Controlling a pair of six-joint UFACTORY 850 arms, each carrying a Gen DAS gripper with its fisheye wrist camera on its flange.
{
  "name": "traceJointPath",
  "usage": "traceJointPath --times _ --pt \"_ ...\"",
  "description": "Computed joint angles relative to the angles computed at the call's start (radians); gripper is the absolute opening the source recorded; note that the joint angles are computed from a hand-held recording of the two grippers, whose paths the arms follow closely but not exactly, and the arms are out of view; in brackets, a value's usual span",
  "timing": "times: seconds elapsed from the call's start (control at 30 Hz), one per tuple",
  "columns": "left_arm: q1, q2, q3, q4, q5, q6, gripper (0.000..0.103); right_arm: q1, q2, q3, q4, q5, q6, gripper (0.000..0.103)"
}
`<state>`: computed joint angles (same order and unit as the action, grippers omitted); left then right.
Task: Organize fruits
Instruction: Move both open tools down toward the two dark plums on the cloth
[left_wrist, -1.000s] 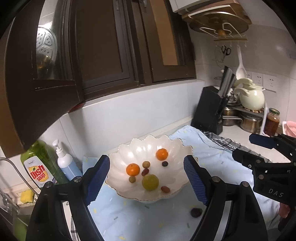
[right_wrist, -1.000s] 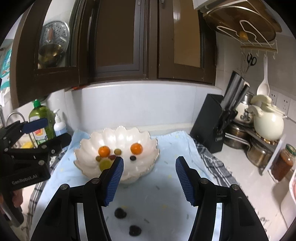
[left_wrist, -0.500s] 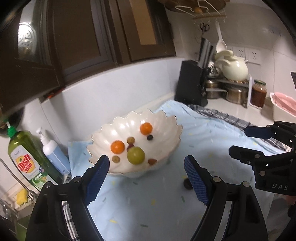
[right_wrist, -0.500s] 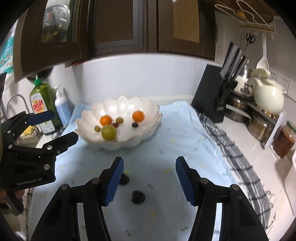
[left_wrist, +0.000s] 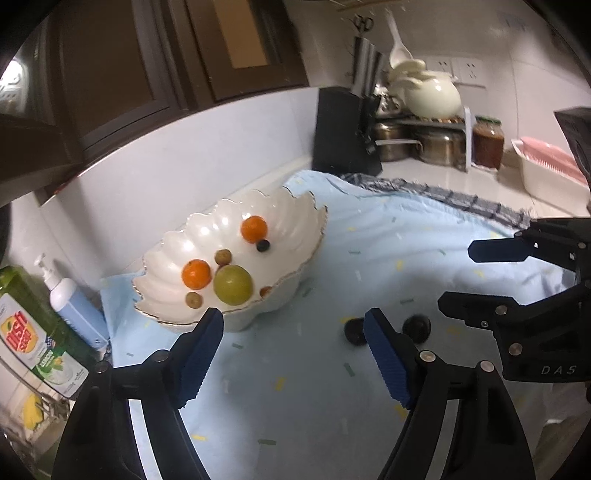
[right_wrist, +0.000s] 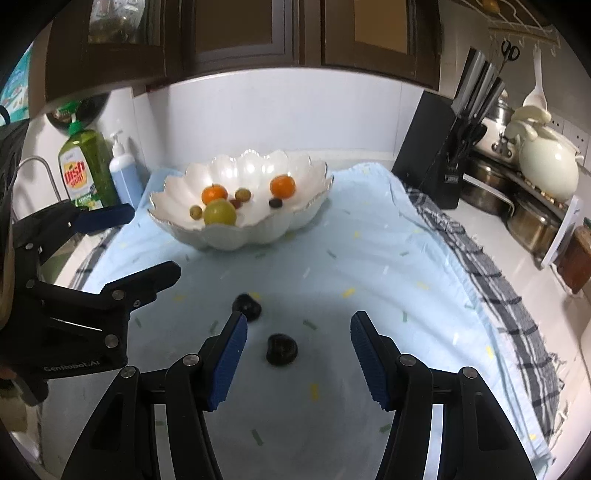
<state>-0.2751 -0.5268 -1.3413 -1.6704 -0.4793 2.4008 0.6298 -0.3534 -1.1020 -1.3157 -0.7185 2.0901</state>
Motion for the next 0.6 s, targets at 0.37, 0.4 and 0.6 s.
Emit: traceJointPath --times 0.37,0.4,0.6 --pt "-0.016 -0.065 -0.045 0.090 -0.006 -0.021 0.061 -0.029 -0.031 0.002 -0.013 0.086 0.020 0.059" --pt "-0.016 -0.070 -0.050 0.102 -0.012 -0.027 0.060 -0.032 -0.033 0.002 -0.017 0.093 0.026 0.059" --pt "-0.021 -0.106 -0.084 0.198 -0.031 -0.085 0.054 -0.045 -0.054 -0.006 -0.015 0.131 0.028 0.053"
